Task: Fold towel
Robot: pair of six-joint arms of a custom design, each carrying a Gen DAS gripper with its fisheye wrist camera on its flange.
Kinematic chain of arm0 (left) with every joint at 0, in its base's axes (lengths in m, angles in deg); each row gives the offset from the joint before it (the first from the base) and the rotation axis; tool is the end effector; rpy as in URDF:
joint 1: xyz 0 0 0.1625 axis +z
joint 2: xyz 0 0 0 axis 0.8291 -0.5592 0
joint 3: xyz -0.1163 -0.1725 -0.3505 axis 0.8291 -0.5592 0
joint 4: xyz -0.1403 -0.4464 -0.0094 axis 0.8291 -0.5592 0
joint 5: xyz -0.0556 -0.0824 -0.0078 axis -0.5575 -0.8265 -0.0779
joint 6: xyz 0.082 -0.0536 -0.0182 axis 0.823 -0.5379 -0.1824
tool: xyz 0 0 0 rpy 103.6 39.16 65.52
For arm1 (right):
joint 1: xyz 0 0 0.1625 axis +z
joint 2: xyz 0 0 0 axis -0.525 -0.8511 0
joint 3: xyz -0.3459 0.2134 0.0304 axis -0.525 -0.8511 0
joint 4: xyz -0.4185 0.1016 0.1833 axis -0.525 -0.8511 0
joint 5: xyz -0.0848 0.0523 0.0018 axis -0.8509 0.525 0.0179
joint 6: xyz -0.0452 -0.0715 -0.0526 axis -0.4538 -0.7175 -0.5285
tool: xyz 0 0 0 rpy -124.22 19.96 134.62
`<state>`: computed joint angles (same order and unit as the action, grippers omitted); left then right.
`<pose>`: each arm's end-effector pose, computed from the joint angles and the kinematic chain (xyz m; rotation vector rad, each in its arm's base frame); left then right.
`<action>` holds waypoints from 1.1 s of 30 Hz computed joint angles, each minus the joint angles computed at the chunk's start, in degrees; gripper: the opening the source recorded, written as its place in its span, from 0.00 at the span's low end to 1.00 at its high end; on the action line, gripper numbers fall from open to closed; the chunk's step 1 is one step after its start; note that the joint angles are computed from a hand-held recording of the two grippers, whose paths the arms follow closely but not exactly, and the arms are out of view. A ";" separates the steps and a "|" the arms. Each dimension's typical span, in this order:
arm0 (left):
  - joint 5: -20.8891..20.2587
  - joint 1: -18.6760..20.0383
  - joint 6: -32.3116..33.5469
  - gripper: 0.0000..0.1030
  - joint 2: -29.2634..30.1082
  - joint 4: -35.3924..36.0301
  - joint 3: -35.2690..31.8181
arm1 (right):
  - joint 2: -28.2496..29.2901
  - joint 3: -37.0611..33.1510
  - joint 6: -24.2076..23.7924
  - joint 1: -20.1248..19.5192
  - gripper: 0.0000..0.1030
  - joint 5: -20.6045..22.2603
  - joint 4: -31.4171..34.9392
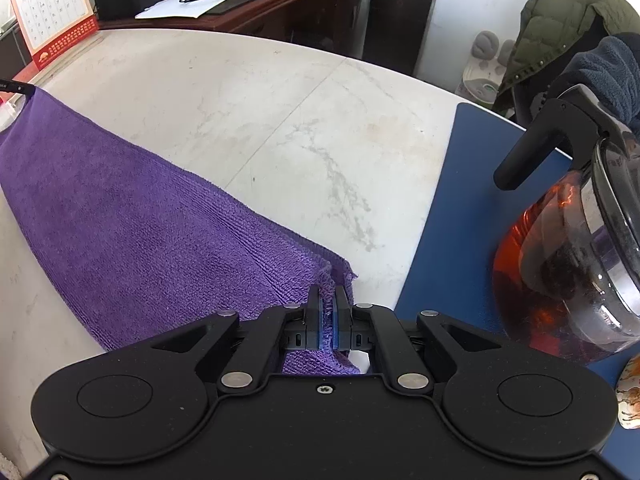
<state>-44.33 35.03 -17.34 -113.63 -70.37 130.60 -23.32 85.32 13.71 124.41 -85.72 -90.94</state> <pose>0.2048 -0.7874 0.3753 0.2108 2.2445 -0.8045 0.1274 -0.8406 0.0491 0.9799 -2.2768 0.3526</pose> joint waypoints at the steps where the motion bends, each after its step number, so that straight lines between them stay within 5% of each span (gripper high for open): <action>1: 0.66 -0.01 0.30 0.05 0.31 -0.25 -0.25 | 0.09 -0.10 0.10 -0.04 0.04 -0.02 0.12; 14: 4.35 -0.08 -0.34 0.06 1.67 -9.52 -0.58 | 1.40 -1.59 0.06 -0.42 0.04 0.01 0.22; 19: 4.73 -1.05 -0.83 0.06 -1.20 -11.73 3.99 | 2.23 -2.16 -0.75 -0.53 0.05 0.81 -2.54; 25: 6.51 -2.59 -2.30 0.06 -5.08 -13.48 9.84 | 4.17 -3.61 -0.82 -0.51 0.28 0.88 -12.33; 29: 7.64 -4.31 -3.04 0.06 -7.62 -15.32 13.89 | 0.42 3.08 1.16 -1.20 0.42 9.97 -23.52; 33: 7.30 -6.27 -5.60 0.06 -9.79 -13.39 18.67 | -4.26 11.15 5.64 -1.10 0.43 13.79 -27.95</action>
<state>-37.03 28.76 -22.94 -123.41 -83.77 149.26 -27.57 96.47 19.34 123.31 -71.93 -118.90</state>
